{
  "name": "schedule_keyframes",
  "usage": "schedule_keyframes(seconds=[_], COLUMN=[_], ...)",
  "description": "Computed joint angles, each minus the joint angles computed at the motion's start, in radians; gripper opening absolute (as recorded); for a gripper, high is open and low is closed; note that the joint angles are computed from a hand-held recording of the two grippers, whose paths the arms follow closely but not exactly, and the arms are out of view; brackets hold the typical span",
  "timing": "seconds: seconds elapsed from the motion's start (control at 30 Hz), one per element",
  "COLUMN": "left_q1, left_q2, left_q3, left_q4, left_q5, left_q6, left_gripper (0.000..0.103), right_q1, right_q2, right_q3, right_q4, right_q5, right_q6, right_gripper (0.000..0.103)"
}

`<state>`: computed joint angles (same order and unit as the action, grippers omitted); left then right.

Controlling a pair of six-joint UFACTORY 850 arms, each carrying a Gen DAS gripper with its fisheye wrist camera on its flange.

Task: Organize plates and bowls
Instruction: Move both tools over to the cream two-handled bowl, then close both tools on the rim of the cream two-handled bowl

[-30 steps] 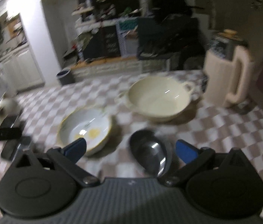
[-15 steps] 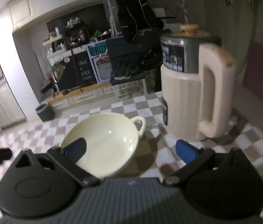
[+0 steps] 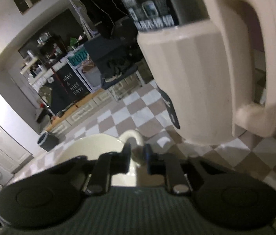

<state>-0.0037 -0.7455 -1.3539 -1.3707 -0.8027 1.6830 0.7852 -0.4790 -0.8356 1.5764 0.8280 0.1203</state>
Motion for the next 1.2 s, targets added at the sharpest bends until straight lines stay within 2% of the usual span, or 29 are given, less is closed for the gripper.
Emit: schedule_keyframes(seconds=[0.07, 0.2, 0.3, 0.37, 0.47, 0.57, 0.67, 0.73, 0.8, 0.9, 1.03, 1.07, 1.17, 1.2], left_q1=[-0.002, -0.015, -0.025, -0.031, -0.041, -0.051, -0.065, -0.076, -0.084, -0.09, -0.1, -0.102, -0.108, -0.109], left_q2=[-0.017, -0.043, -0.066, -0.081, -0.099, -0.113, -0.116, -0.113, -0.113, -0.12, -0.124, -0.126, -0.128, -0.13], left_q3=[-0.023, -0.062, -0.096, -0.116, -0.142, -0.163, -0.17, -0.168, -0.17, -0.18, -0.187, -0.189, -0.194, -0.197], left_q4=[0.013, 0.06, 0.105, 0.124, 0.151, 0.173, 0.191, 0.203, 0.209, 0.22, 0.235, 0.238, 0.241, 0.241], left_q5=[-0.014, -0.041, -0.05, -0.054, -0.054, -0.08, -0.068, -0.043, -0.027, -0.02, -0.013, -0.012, -0.004, -0.003], left_q6=[-0.018, -0.062, -0.125, -0.168, -0.207, -0.226, -0.231, -0.219, -0.21, -0.215, -0.209, -0.21, -0.217, -0.22], left_gripper=[0.083, 0.075, 0.072, 0.066, 0.064, 0.064, 0.064, 0.063, 0.056, 0.047, 0.026, 0.025, 0.024, 0.024], right_q1=[0.012, 0.044, 0.069, 0.104, 0.142, 0.148, 0.142, 0.13, 0.113, 0.092, 0.07, 0.069, 0.067, 0.07], right_q2=[0.006, 0.027, 0.045, 0.059, 0.089, 0.121, 0.135, 0.124, 0.114, 0.099, 0.097, 0.102, 0.103, 0.105], right_q3=[0.006, 0.015, 0.042, 0.063, 0.093, 0.124, 0.14, 0.13, 0.12, 0.1, 0.104, 0.11, 0.107, 0.113], right_q4=[0.007, 0.061, 0.068, 0.077, 0.062, 0.018, -0.012, -0.039, -0.068, -0.077, -0.107, -0.111, -0.056, -0.068], right_q5=[0.007, 0.014, 0.013, 0.016, -0.001, -0.038, -0.05, -0.052, -0.074, -0.108, -0.117, -0.116, -0.124, -0.122], right_q6=[-0.03, -0.076, -0.026, 0.009, 0.035, 0.061, 0.075, 0.072, 0.067, 0.043, 0.071, 0.081, 0.047, 0.064], right_gripper=[0.01, 0.011, 0.012, 0.013, 0.014, 0.016, 0.025, 0.039, 0.044, 0.044, 0.042, 0.041, 0.025, 0.023])
